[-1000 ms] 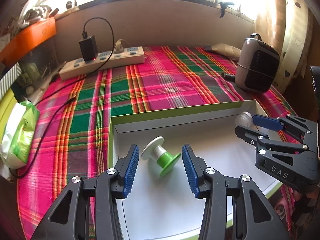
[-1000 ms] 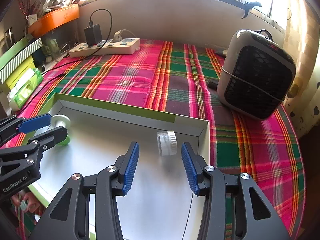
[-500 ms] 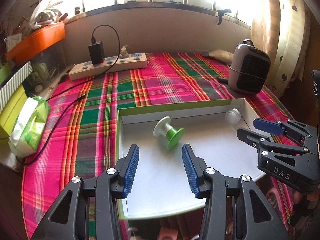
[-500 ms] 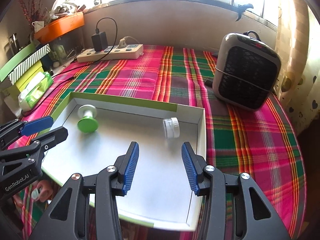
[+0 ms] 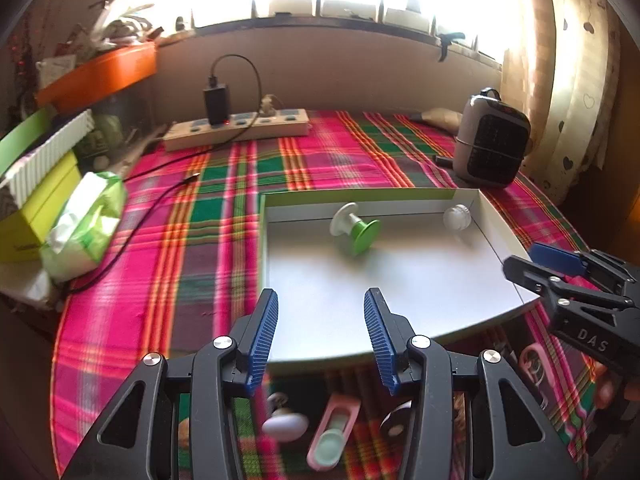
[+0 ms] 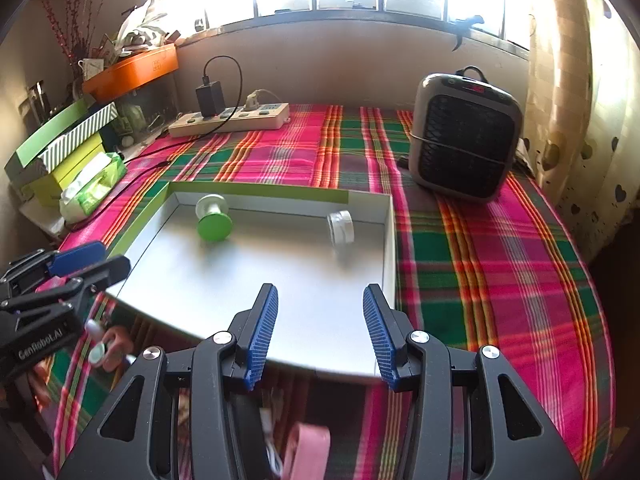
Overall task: Organize objects
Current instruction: 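Withdraw both open grippers from the box toward the remaining objects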
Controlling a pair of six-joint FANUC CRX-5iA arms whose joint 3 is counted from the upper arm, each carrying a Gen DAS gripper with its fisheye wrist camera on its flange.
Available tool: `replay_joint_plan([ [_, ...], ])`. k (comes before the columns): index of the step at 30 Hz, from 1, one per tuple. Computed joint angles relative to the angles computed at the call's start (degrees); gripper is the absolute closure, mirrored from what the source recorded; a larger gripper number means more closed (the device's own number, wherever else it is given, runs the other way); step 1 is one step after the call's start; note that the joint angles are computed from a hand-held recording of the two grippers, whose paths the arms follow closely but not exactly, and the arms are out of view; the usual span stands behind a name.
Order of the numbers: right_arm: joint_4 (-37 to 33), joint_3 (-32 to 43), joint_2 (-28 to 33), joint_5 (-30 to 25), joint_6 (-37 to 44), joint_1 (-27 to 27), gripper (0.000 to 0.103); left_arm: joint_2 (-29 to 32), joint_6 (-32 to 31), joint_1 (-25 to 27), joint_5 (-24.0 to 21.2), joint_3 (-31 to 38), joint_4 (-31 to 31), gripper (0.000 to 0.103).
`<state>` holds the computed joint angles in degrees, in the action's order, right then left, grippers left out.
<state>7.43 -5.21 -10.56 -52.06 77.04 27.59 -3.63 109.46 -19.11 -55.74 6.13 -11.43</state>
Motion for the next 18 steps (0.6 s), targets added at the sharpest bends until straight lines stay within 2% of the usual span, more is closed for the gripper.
replay_joint_plan([
  [6,0.86,-3.07,-3.17,0.37,-0.94,0.22,0.057,-2.53,1.83,-0.33,-0.35,-2.22,-1.48,0.060],
  [15,1.11,-7.26,-7.35,0.52,-2.83,0.77,0.057,-7.87,0.98,1.77,2.35,-8.24,2.16,0.060],
  [18,2.98,-9.02,-8.49,0.70,-3.89,1.65,0.057,-9.64,0.95,1.97,1.93,-9.83,1.84,0.060],
])
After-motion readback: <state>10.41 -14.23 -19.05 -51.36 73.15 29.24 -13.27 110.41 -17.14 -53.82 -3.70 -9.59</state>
